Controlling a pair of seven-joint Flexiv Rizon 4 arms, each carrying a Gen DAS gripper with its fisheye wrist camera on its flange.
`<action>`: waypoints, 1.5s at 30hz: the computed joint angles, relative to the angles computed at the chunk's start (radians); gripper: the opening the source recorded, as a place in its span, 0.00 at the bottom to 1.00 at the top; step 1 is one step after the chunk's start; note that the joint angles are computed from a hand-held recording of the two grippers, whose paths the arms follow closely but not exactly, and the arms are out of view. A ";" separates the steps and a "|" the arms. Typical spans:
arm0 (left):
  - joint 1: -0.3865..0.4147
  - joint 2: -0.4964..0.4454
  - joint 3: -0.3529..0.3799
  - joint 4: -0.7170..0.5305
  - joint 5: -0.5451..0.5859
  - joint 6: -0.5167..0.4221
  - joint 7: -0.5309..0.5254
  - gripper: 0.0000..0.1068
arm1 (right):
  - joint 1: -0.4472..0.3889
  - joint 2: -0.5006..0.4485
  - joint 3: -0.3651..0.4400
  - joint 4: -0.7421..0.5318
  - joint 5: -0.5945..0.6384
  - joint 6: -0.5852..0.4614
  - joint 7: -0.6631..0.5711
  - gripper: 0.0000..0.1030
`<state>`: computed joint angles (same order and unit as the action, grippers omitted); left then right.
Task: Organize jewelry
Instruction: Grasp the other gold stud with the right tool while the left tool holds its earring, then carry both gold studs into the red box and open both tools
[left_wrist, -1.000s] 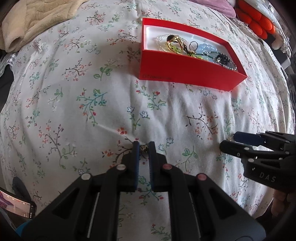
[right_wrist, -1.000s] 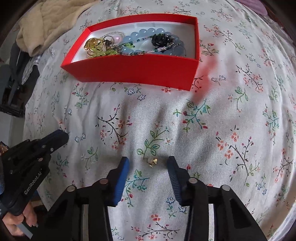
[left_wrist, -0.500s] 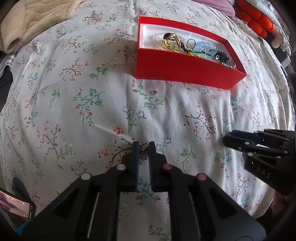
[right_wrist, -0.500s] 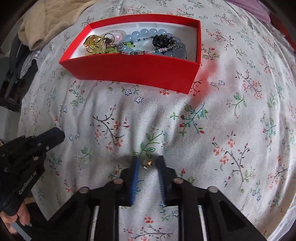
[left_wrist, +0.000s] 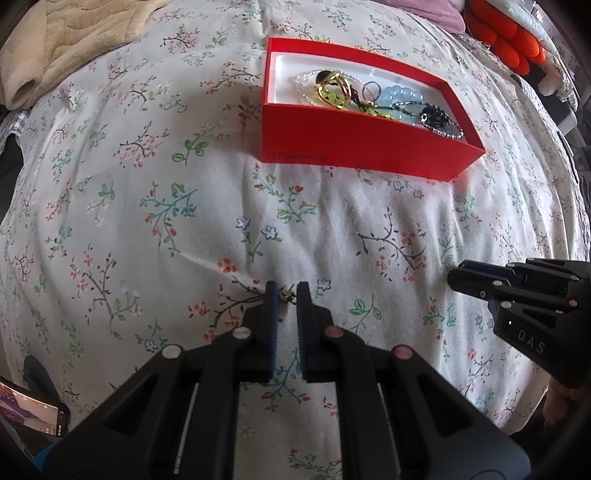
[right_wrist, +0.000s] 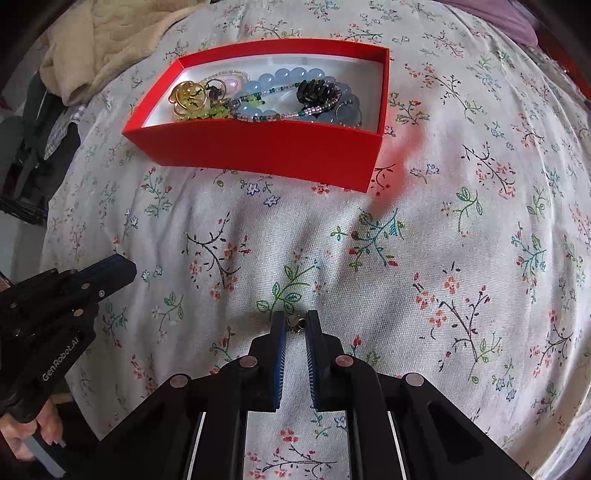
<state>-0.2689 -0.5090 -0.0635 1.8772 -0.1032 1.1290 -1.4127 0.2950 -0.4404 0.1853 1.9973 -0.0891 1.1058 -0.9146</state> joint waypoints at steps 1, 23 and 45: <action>0.002 0.002 -0.003 0.002 -0.002 0.002 0.002 0.10 | -0.001 0.003 0.001 -0.002 0.001 -0.001 -0.001 0.10; 0.058 0.021 -0.088 0.001 -0.166 0.080 0.098 0.10 | -0.039 0.084 -0.007 0.037 0.050 0.137 -0.005 0.10; 0.098 -0.102 -0.195 -0.099 -0.294 0.218 0.239 0.10 | -0.099 -0.008 -0.010 -0.047 0.023 0.257 -0.006 0.10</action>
